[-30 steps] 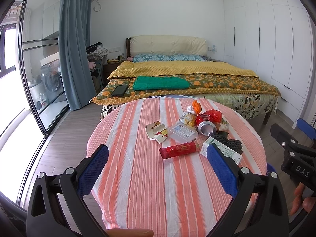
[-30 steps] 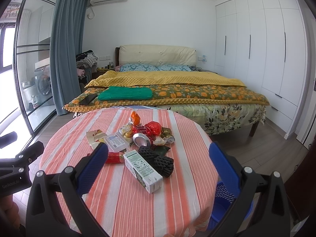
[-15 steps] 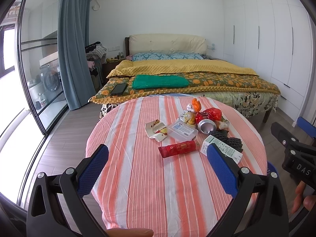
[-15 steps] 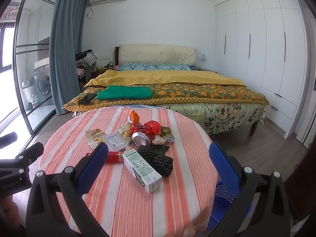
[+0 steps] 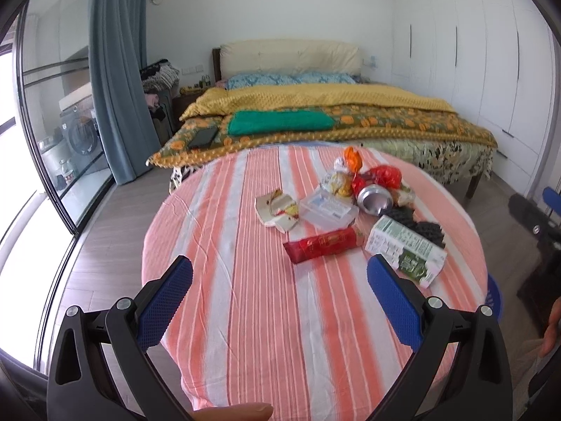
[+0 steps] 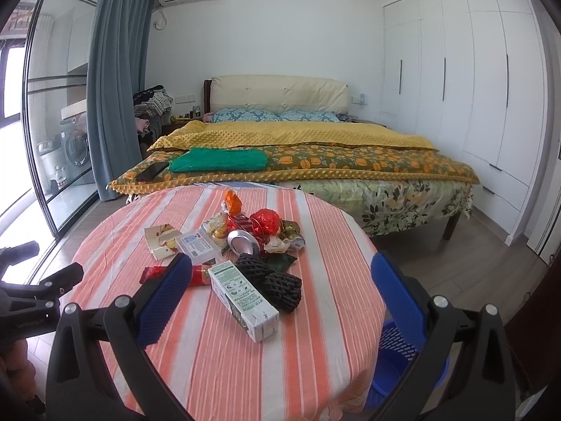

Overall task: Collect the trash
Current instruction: 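Grasp the green-and-white milk carton with the right gripper while the left grasps the red wrapper, then carry both items to the blue wastebasket and open both grippers over it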

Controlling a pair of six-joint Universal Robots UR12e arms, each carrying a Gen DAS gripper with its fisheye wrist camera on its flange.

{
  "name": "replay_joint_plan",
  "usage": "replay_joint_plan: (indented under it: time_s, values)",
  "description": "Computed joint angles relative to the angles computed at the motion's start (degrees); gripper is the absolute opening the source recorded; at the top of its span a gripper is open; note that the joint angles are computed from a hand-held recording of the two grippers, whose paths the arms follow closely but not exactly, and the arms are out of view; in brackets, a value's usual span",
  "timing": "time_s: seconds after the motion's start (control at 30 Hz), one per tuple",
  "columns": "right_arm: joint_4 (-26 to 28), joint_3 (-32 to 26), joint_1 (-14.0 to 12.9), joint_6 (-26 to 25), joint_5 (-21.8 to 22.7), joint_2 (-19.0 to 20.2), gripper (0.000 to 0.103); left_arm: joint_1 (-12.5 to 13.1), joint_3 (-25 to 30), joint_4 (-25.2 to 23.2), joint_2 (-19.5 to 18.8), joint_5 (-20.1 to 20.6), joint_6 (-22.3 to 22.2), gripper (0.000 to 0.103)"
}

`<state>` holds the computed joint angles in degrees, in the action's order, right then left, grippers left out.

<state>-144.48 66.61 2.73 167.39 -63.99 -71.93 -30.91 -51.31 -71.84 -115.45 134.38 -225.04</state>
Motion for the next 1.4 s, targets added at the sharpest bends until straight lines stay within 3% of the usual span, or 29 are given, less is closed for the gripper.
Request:
replay_joint_plan:
  time_s: [0.17, 0.3, 0.47, 0.63, 0.7, 0.77, 0.87, 0.9, 0.97, 1.03, 1.13, 1.2, 1.3, 1.4]
  values:
    - [6.3, -1.0, -0.5, -6.7, 4.0, 1.4, 0.098, 2.6, -4.3, 2.6, 1.5, -8.9, 0.9, 0.099]
    - [14.9, -3.0, -0.5, -11.9, 5.3, 3.0, 0.098, 4.2, -5.9, 3.1, 1.5, -10.8, 5.0, 0.099]
    - [25.0, -7.2, 0.2, -19.4, 6.5, 5.9, 0.098, 7.6, -5.7, 8.9, 0.7, -20.0, 19.0, 0.099]
    - [32.9, -13.1, 1.5, -23.6, 5.2, 9.5, 0.098, 10.4, -0.6, 6.8, -3.4, -26.3, 32.1, 0.099]
    - [36.6, -15.9, 1.9, -24.4, 4.7, 11.1, 0.094, 10.9, 1.3, 5.3, -4.9, -27.1, 36.0, 0.098]
    - [40.7, -18.9, 2.3, -25.2, 4.4, 12.6, 0.08, 11.0, 2.1, 5.2, -5.7, -27.5, 39.3, 0.096]
    - [44.3, -21.6, 2.8, -26.0, 3.2, 14.1, 0.072, 11.4, 3.4, 4.8, -6.6, -29.7, 42.5, 0.086]
    - [45.1, -22.4, 3.0, -26.3, 2.7, 14.6, 0.069, 11.6, 3.5, 4.7, -6.7, -30.3, 42.9, 0.078]
    - [47.2, -23.6, 3.2, -27.0, 2.7, 15.2, 0.051, 11.8, 3.9, 3.8, -6.9, -32.0, 42.8, 0.06]
    - [47.6, -23.5, 3.1, -26.8, 2.8, 15.1, 0.047, 12.1, 3.4, 3.5, -6.4, -34.9, 41.6, 0.033]
    - [49.8, -23.3, 2.6, -26.3, 5.2, 14.5, 0.043, 11.5, 1.8, 3.9, -5.2, -34.4, 39.9, 0.025]
    - [53.5, -23.6, 1.7, -25.1, 9.6, 14.3, 0.042, 10.9, 0.0, 4.1, -3.9, -33.5, 36.6, 0.023]
    - [65.1, -25.2, -0.7, -24.3, 19.9, 14.7, 0.041, 10.3, -3.3, 4.4, -1.3, -34.5, 28.4, 0.017]
    - [75.1, -27.2, -2.2, -23.6, 23.8, 16.1, 0.041, 9.6, -6.5, 5.8, 0.8, -35.4, 22.8, 0.017]
